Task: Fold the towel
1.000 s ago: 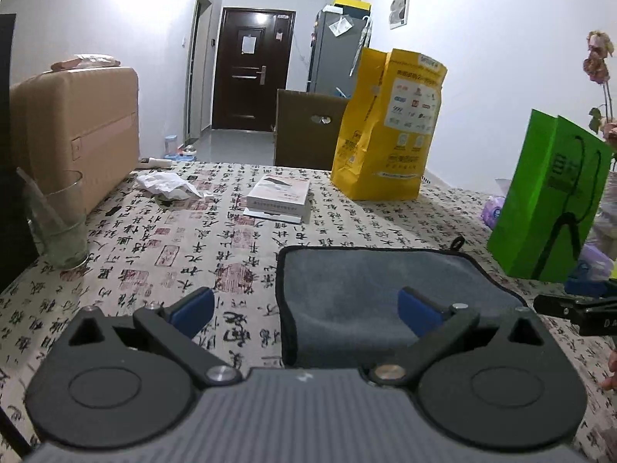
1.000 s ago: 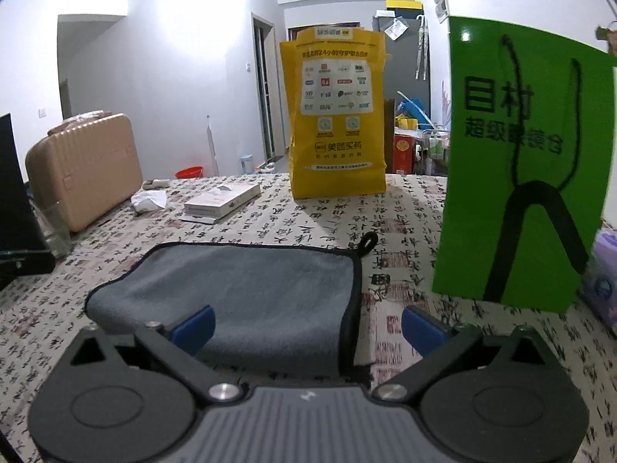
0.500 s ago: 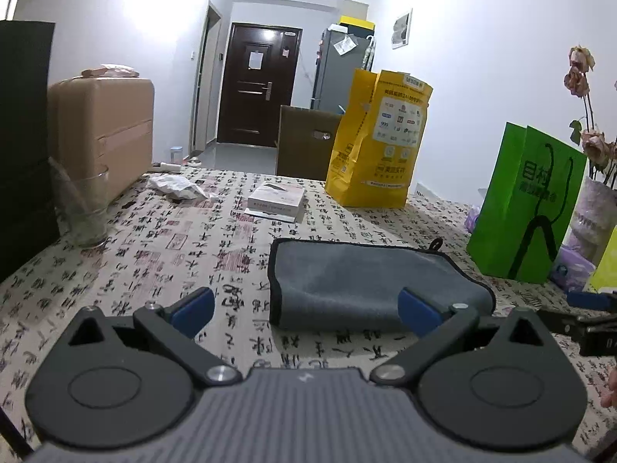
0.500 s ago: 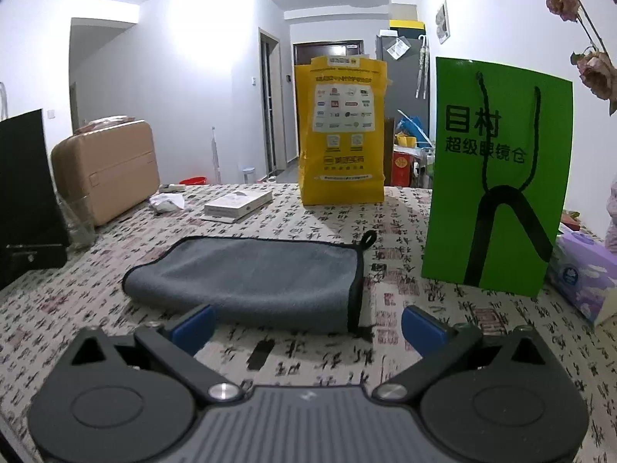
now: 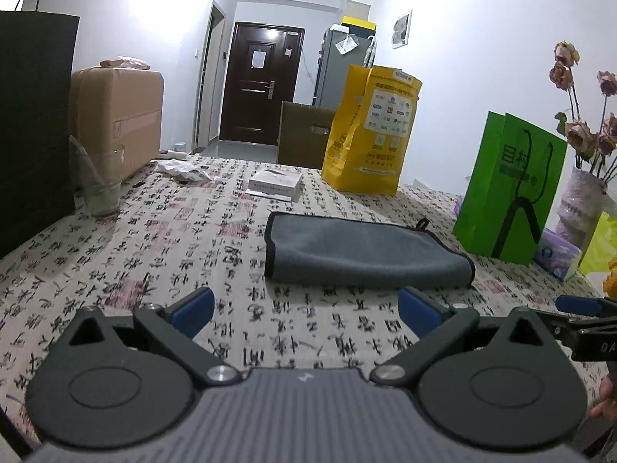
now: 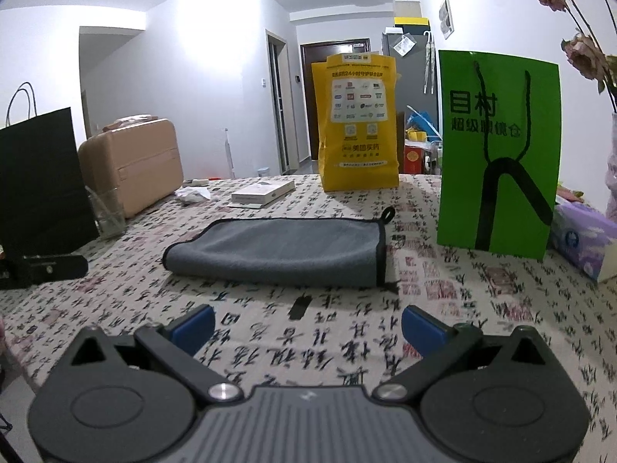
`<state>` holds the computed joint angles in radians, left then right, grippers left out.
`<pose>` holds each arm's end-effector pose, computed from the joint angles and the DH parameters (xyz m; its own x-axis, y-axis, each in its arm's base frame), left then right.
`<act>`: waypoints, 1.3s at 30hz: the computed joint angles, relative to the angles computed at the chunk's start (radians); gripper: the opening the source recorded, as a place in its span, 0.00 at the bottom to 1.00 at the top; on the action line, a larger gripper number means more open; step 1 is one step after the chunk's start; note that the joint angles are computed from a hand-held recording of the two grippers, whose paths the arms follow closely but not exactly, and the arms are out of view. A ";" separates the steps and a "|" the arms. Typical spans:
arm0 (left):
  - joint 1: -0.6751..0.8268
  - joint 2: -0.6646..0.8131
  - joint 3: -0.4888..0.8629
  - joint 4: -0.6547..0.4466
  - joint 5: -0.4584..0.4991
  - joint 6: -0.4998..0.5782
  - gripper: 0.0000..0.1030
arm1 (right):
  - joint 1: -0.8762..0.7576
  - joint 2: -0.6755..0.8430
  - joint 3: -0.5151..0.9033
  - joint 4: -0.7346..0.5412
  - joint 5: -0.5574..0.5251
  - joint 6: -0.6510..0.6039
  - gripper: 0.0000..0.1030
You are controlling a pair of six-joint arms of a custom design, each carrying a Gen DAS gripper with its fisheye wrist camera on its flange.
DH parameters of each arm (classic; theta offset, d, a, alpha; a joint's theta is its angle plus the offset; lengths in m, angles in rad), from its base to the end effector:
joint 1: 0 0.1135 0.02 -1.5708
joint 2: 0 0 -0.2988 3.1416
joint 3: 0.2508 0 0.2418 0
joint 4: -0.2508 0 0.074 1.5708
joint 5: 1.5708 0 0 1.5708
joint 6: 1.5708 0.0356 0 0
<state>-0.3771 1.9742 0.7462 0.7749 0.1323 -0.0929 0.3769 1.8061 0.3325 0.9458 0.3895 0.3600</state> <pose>0.3430 -0.1409 0.1400 -0.4493 0.0791 -0.8899 0.4355 0.8891 -0.1409 0.2509 0.0848 0.1229 -0.4507 0.1721 -0.8759 0.1318 0.9833 0.1254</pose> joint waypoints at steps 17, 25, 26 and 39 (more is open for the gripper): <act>-0.024 -0.065 -0.311 0.303 -0.042 0.018 1.00 | 0.280 -0.003 -0.126 0.063 0.254 0.141 1.00; -0.006 -0.076 -0.453 0.413 -0.006 0.030 1.00 | 0.493 -0.016 -0.180 0.071 0.439 0.221 1.00; -0.008 -0.078 -0.464 0.420 -0.003 0.036 1.00 | 0.525 -0.010 -0.187 0.077 0.472 0.240 1.00; -0.067 -0.102 -0.632 0.606 -0.068 0.060 1.00 | 0.778 0.027 -0.162 -0.056 0.647 0.462 1.00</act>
<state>-0.4437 1.8721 0.1141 1.3812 0.0644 -0.0326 1.1545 1.8327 0.1704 0.8893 1.0368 0.8220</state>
